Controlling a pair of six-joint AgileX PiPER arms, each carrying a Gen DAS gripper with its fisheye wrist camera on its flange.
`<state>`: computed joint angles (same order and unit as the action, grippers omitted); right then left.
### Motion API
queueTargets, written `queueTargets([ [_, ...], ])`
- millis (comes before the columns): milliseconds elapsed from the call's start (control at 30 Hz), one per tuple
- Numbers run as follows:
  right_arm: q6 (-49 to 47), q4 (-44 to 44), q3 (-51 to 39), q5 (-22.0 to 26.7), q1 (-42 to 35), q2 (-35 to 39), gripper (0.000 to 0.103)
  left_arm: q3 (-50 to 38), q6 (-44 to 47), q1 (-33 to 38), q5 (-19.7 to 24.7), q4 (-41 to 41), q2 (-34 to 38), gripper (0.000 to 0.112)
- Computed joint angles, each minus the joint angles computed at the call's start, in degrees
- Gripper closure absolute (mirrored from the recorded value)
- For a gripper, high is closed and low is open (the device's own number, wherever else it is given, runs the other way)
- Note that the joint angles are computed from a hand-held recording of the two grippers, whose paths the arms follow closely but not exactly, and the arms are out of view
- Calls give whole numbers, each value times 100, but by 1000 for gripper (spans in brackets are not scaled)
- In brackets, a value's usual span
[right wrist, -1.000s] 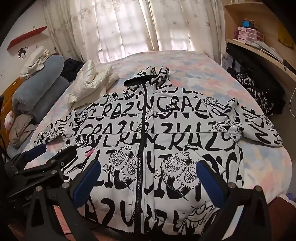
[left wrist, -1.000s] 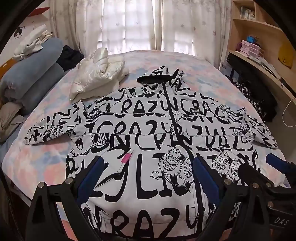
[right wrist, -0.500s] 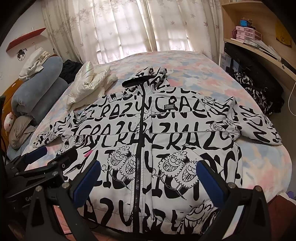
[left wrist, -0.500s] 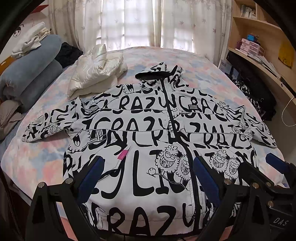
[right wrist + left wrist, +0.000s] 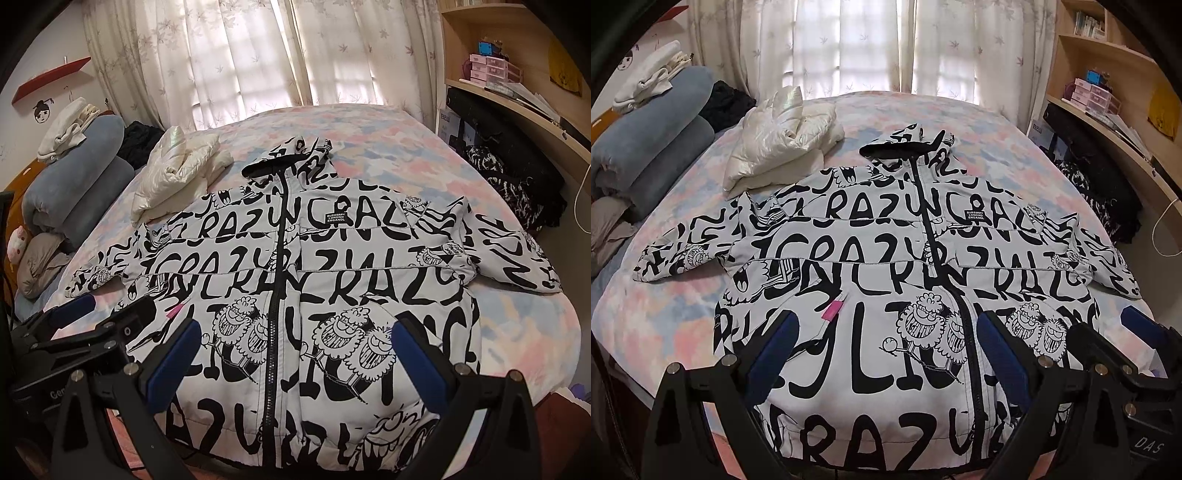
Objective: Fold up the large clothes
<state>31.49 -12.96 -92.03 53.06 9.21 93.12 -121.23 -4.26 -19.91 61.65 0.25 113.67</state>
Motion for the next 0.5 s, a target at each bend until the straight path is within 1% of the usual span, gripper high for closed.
queueTargets([
  [67,16,-4,11,-13,8,-3,0,20,-6,-1,-21,-4,-8,16],
  [233,25,-43,-62,21,26,43,0,-197,-48,-27,110,-1,110,16],
  [367,-82,32,-274,125,-23,158,0,-162,-54,-32,84,9,96,16],
  [500,-29,-29,-218,103,-7,137,0,-119,0,4,55,-37,74,16],
])
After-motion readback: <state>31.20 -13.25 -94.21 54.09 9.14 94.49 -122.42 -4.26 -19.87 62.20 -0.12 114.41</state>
